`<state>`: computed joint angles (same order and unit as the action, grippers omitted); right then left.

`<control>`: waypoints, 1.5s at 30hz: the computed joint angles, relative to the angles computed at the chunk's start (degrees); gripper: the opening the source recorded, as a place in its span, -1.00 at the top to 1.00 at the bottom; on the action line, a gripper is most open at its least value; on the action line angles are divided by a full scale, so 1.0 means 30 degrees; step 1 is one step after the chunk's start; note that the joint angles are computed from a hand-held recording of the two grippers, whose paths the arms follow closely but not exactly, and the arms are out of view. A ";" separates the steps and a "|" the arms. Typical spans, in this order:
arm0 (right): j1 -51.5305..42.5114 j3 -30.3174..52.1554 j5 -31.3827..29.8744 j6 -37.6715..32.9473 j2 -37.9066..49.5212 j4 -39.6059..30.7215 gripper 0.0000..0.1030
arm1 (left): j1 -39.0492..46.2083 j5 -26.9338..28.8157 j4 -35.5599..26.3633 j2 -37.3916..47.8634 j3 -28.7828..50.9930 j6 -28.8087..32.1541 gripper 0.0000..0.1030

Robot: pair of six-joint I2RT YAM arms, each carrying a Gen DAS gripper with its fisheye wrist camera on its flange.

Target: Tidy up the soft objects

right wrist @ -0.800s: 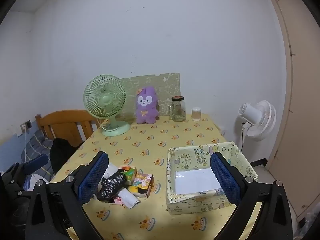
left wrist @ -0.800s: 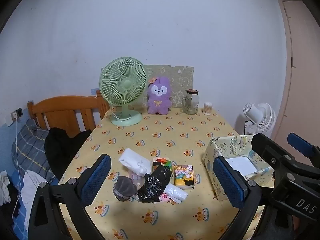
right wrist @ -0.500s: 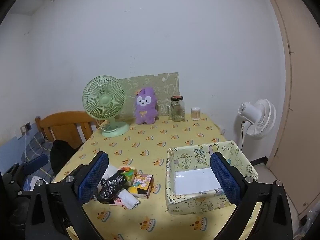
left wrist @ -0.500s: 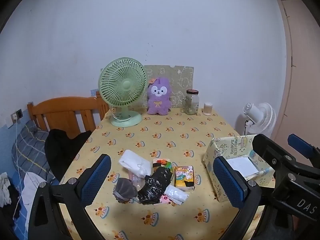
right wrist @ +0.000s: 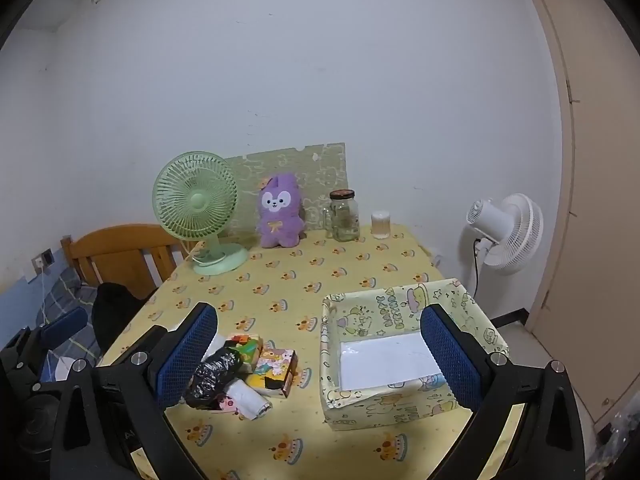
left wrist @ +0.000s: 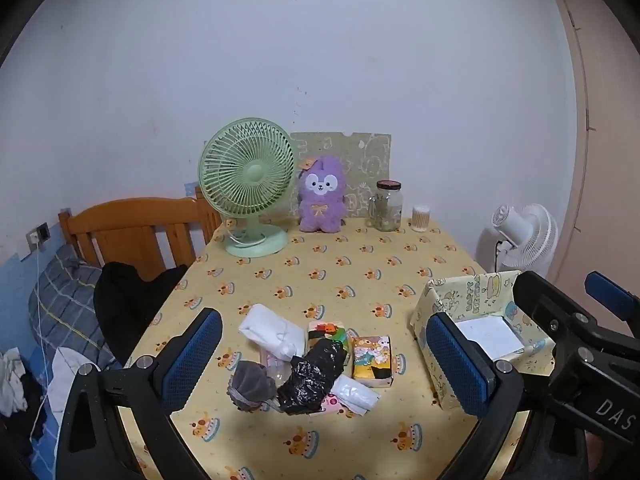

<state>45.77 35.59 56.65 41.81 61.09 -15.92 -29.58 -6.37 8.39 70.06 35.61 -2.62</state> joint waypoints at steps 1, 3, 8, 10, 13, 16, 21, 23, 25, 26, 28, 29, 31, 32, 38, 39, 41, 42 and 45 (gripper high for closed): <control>-0.0053 -0.0039 -0.0070 -0.0012 -0.0107 -0.0043 -0.99 | 0.0026 0.0053 -0.0170 -0.0125 0.0056 0.0014 -1.00; -0.0085 -0.0008 -0.0127 0.0095 -0.0099 -0.0117 -0.99 | -0.0005 0.0075 -0.0119 -0.0066 0.0050 0.0021 -1.00; -0.0189 0.0080 -0.0313 0.0191 -0.0099 -0.0258 -0.99 | -0.0014 0.0069 -0.0244 0.0006 0.0201 -0.0008 -1.00; -0.0296 0.0041 -0.0429 0.0195 -0.0173 -0.0255 -0.99 | -0.0095 0.0040 -0.0316 0.0081 0.0285 -0.0043 -1.00; -0.0327 0.0034 -0.0446 0.0216 -0.0102 -0.0196 -0.99 | -0.0181 -0.0061 -0.0369 0.0139 0.0343 -0.0048 -1.00; -0.0278 0.0001 -0.0391 0.0248 -0.0105 -0.0165 -0.99 | -0.0113 0.0009 -0.0363 0.0198 0.0413 -0.0026 -1.00; -0.0246 -0.0115 -0.0311 0.0315 -0.0131 -0.0139 -0.99 | -0.0075 0.0065 -0.0468 0.0194 0.0483 -0.0013 -1.00; -0.0216 -0.0124 -0.0263 0.0368 -0.0130 -0.0168 -0.99 | -0.0060 0.0097 -0.0536 0.0201 0.0536 -0.0016 -1.00; -0.0239 -0.0119 -0.0281 0.0321 -0.0153 -0.0160 -0.99 | -0.0104 0.0018 -0.0488 0.0210 0.0532 -0.0010 -1.00; -0.0224 -0.0147 -0.0245 0.0328 -0.0176 -0.0149 -0.99 | -0.0081 0.0044 -0.0508 0.0183 0.0534 0.0005 -1.00; -0.0179 -0.0214 -0.0159 0.0366 -0.0234 -0.0141 -0.99 | -0.0072 0.0073 -0.0456 0.0140 0.0486 0.0005 -1.00; -0.0190 -0.0241 -0.0217 0.0291 -0.0255 -0.0086 -0.99 | -0.0066 0.0086 -0.0444 0.0114 0.0457 0.0001 -1.00; -0.0105 -0.0207 -0.0279 0.0266 -0.0301 -0.0165 -0.99 | -0.0089 0.0064 -0.0386 0.0079 0.0403 0.0018 -1.00; -0.0044 -0.0206 -0.0219 0.0208 -0.0296 -0.0154 -0.99 | -0.0109 0.0016 -0.0376 0.0049 0.0388 0.0034 -1.00; 0.0049 -0.0153 -0.0098 0.0151 -0.0375 -0.0240 -0.99 | -0.0113 0.0050 -0.0339 0.0022 0.0356 0.0078 -1.00; 0.0041 -0.0160 -0.0131 0.0181 -0.0404 -0.0263 -0.99 | -0.0143 -0.0002 -0.0319 0.0023 0.0344 0.0049 -1.00; 0.0109 -0.0143 -0.0075 0.0291 -0.0379 -0.0304 -0.99 | -0.0193 -0.0091 -0.0323 0.0028 0.0349 0.0065 -1.00; 0.0154 -0.0124 -0.0036 0.0367 -0.0395 -0.0387 -0.99 | -0.0197 -0.0099 -0.0316 0.0050 0.0355 0.0071 -1.00; 0.0125 -0.0169 -0.0093 0.0288 -0.0418 -0.0295 -0.99 | -0.0215 -0.0160 -0.0360 -0.0026 0.0313 0.0074 -1.00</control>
